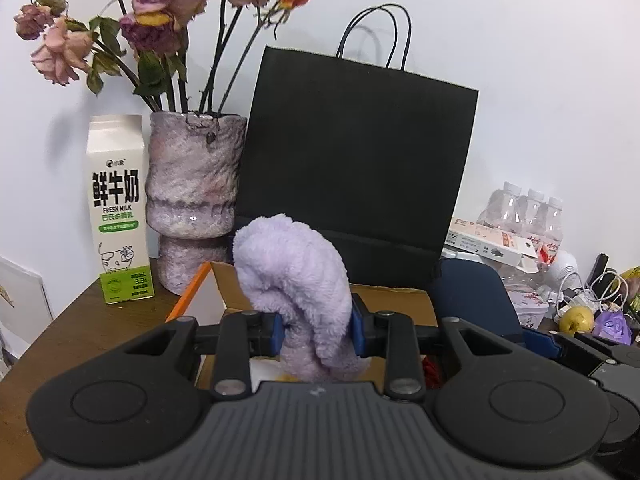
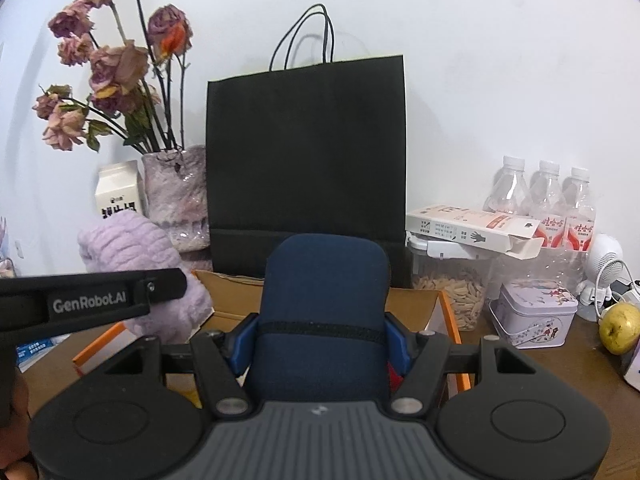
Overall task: Organize objects
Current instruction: 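Carry the hair band in the left gripper and the navy pouch in the right gripper to the red box, then open both grippers to drop the hair band and pouch into the red box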
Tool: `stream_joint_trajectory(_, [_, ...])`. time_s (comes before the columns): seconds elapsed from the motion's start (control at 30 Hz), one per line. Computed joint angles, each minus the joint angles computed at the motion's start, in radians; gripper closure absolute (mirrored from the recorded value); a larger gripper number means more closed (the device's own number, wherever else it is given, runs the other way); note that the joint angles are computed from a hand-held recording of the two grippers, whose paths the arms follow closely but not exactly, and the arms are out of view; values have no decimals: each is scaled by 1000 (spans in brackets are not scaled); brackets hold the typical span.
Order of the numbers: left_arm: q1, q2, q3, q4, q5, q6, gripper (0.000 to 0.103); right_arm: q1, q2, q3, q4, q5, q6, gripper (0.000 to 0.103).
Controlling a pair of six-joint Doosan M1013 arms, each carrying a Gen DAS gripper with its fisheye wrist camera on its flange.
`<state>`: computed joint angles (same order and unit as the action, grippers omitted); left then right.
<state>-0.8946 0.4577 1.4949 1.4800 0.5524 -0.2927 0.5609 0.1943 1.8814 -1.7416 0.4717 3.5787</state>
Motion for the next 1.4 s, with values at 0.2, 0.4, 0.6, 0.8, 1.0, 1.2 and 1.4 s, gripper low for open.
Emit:
stream_joint_trajectory(0.2, [16,30,-40,-77,-17,71,71,-17,27,-30,55,-16,-55,40])
stream_joint_trajectory(0.4, [19,52,-64,-94,-16,100,71,-33,55,-57,116,-31,-113,40])
stream_joint_trajectory(0.6, [24,68,-83,-126,-19,139,61,-41,66,-66,138,-31,-123,40])
stream_joint_trajectory(0.8, [16,65,-74,-57,21,78,0,-48,73,-76,225,-48,-211,11])
stream_joint_trajectory(1.0, [13,61,-71,-55,23,80,0,-41,71,-79,276,-24,-262,4])
stream_joint_trajectory(1.2, [11,53,-64,-58,26,74,0,-37,63,-78,307,-19,-284,2])
stream_joint_trajectory(1.4, [4,32,-45,-41,32,57,0,-28,45,-71,306,-10,-293,0])
